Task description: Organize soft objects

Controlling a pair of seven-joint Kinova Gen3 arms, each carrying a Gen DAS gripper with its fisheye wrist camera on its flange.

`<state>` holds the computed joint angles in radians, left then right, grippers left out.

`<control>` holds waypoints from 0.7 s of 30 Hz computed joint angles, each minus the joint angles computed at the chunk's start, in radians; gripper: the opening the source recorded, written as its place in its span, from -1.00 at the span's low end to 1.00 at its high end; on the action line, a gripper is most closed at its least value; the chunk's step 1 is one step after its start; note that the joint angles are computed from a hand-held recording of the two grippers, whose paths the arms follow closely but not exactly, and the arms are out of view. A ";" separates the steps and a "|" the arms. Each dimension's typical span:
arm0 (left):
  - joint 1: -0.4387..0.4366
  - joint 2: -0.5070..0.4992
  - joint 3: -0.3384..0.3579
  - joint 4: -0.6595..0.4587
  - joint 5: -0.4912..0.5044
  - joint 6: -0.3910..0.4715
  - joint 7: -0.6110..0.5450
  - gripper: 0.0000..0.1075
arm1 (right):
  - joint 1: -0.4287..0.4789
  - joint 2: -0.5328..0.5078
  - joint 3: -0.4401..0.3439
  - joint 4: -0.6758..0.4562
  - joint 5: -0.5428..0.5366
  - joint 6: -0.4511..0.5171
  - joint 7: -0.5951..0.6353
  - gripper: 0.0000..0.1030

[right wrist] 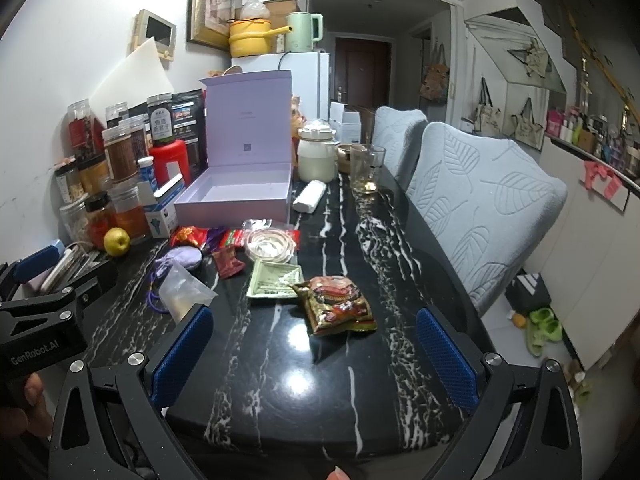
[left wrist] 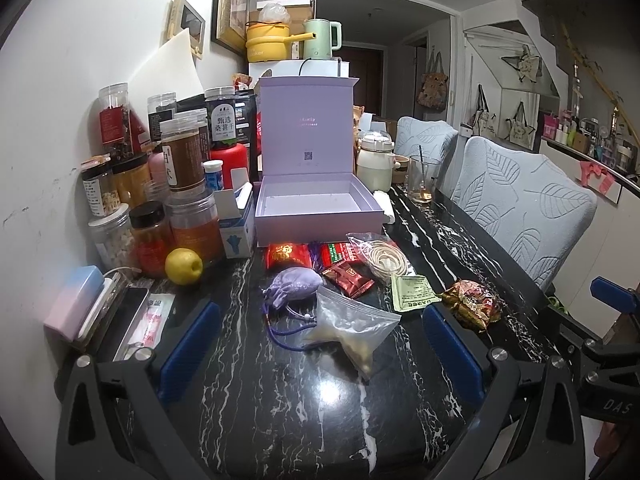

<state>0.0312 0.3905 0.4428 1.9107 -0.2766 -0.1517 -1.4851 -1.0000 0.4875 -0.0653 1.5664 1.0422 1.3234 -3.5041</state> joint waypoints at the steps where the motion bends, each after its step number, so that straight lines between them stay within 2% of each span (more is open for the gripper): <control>1: -0.005 0.000 0.004 0.004 -0.003 -0.005 0.001 0.92 | 0.000 0.000 0.000 -0.002 0.000 0.001 0.001 1.00; 5: 0.013 -0.005 -0.016 0.008 0.002 -0.011 0.002 0.92 | 0.000 0.002 0.000 -0.005 0.000 0.000 0.006 1.00; 21: -0.002 -0.007 0.003 0.007 -0.013 0.000 0.014 0.92 | -0.004 -0.001 -0.001 0.000 0.003 0.002 0.000 1.00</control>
